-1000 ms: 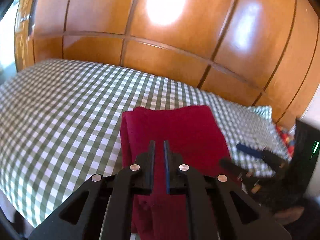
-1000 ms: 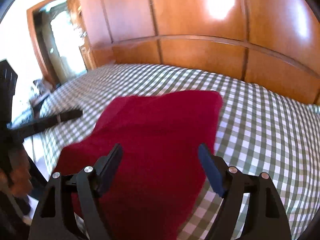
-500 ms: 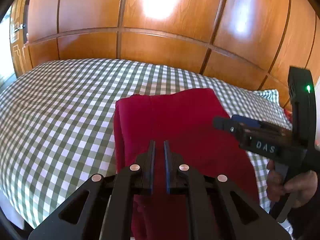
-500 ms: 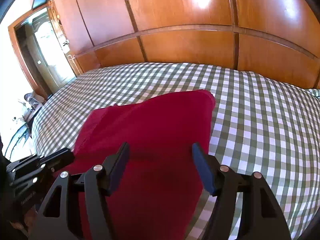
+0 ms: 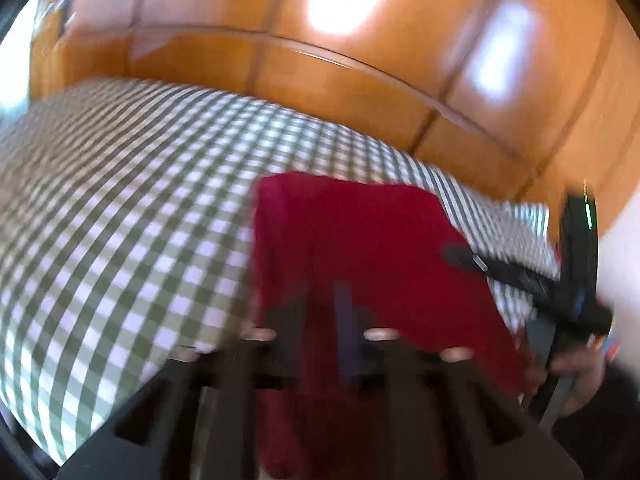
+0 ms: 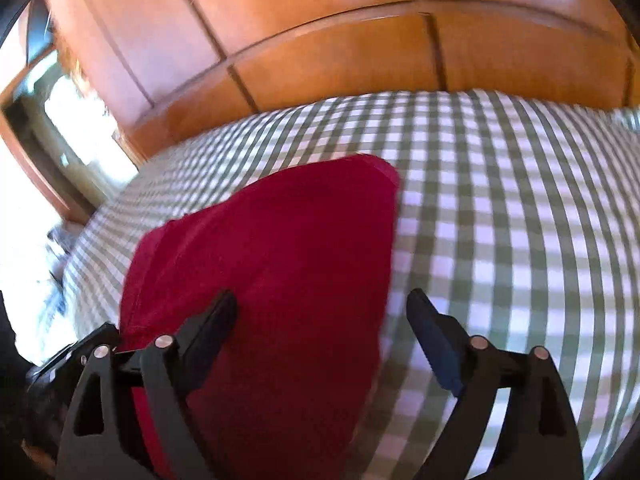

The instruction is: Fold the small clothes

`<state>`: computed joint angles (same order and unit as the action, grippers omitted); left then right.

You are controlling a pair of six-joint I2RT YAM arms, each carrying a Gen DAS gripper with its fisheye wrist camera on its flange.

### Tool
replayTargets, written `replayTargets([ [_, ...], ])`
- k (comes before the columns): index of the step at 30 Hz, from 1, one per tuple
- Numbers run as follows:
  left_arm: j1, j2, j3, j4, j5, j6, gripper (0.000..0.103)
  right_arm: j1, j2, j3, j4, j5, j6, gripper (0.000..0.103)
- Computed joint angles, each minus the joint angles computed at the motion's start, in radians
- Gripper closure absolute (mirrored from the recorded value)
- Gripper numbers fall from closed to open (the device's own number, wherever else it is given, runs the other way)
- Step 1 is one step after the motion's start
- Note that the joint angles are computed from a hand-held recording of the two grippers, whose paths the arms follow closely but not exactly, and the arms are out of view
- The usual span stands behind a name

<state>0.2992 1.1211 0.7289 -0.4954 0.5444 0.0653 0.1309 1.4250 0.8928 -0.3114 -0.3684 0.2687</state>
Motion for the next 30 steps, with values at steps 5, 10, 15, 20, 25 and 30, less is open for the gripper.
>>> replayTargets([
  [5,0.040,0.217,0.102,-0.119,0.089,0.112,0.023,-0.088,0.078,-0.019,0.006,-0.295,0.034,0.014],
  [10,0.103,0.405,0.132,-0.157,0.310,0.206,0.053,-0.124,0.130,-0.019,0.010,-0.454,0.010,0.055],
  [15,0.029,0.311,0.105,-0.147,0.342,0.194,0.067,-0.222,-0.038,-0.057,-0.086,-0.483,-0.088,0.065],
  [20,-0.309,0.249,0.136,-0.004,0.296,-0.019,0.068,-0.645,-0.168,0.026,-0.473,-0.600,-0.437,0.065],
  [25,-0.771,0.422,0.355,0.176,0.104,-0.236,0.068,-1.118,0.020,0.291,-0.815,-0.641,-0.842,0.065],
  [30,-1.044,0.748,0.735,0.110,-0.123,-0.280,0.068,-1.253,0.211,0.425,-0.731,-0.540,-0.824,0.060],
])
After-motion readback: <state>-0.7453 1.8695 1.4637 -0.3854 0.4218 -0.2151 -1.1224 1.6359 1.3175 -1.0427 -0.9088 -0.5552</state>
